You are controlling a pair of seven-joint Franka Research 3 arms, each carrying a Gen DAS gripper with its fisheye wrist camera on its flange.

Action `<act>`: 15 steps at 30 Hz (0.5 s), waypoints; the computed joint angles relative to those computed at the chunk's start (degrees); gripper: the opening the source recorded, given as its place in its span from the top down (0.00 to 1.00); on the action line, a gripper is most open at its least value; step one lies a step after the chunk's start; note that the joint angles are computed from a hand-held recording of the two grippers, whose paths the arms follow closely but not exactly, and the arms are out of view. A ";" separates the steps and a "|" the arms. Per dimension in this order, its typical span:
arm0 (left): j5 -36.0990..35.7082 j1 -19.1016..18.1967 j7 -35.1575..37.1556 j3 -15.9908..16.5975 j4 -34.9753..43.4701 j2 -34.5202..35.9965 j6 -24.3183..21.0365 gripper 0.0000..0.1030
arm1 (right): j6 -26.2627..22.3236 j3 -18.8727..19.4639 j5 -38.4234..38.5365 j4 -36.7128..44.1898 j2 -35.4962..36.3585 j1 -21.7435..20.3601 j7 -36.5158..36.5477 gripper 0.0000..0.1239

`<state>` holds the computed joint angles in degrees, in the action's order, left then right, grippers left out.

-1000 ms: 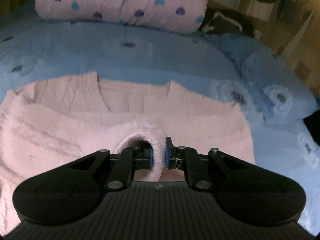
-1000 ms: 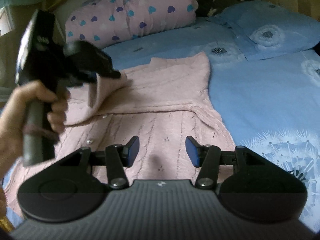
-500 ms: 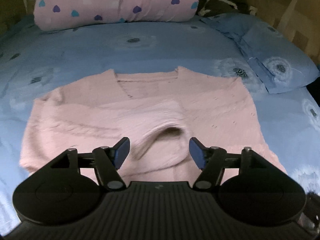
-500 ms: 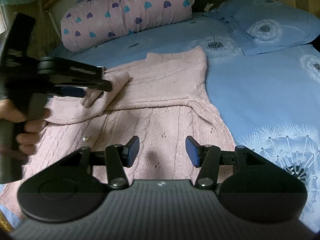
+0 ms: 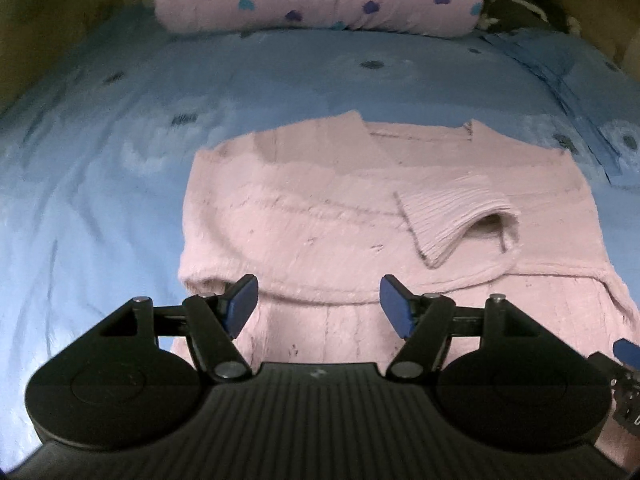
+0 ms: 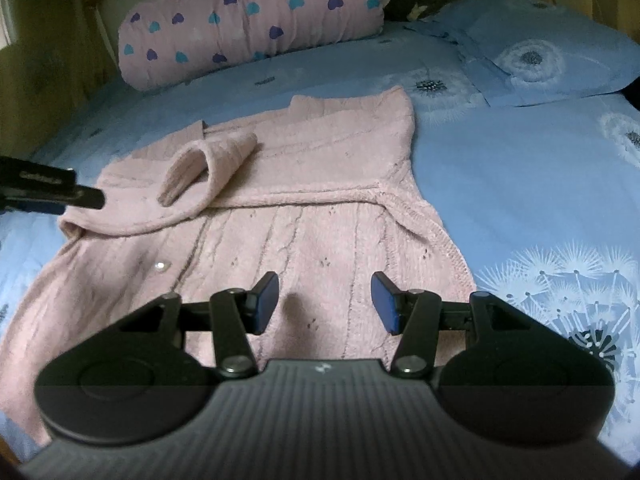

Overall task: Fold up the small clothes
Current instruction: 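Withdraw the open left gripper from the cardigan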

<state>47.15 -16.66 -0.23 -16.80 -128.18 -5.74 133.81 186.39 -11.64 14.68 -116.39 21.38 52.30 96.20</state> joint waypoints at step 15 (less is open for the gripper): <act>1.91 2.13 -4.14 2.09 -3.67 1.08 8.44 0.30 | -0.78 -10.88 -1.85 1.34 3.16 10.37 0.52 0.56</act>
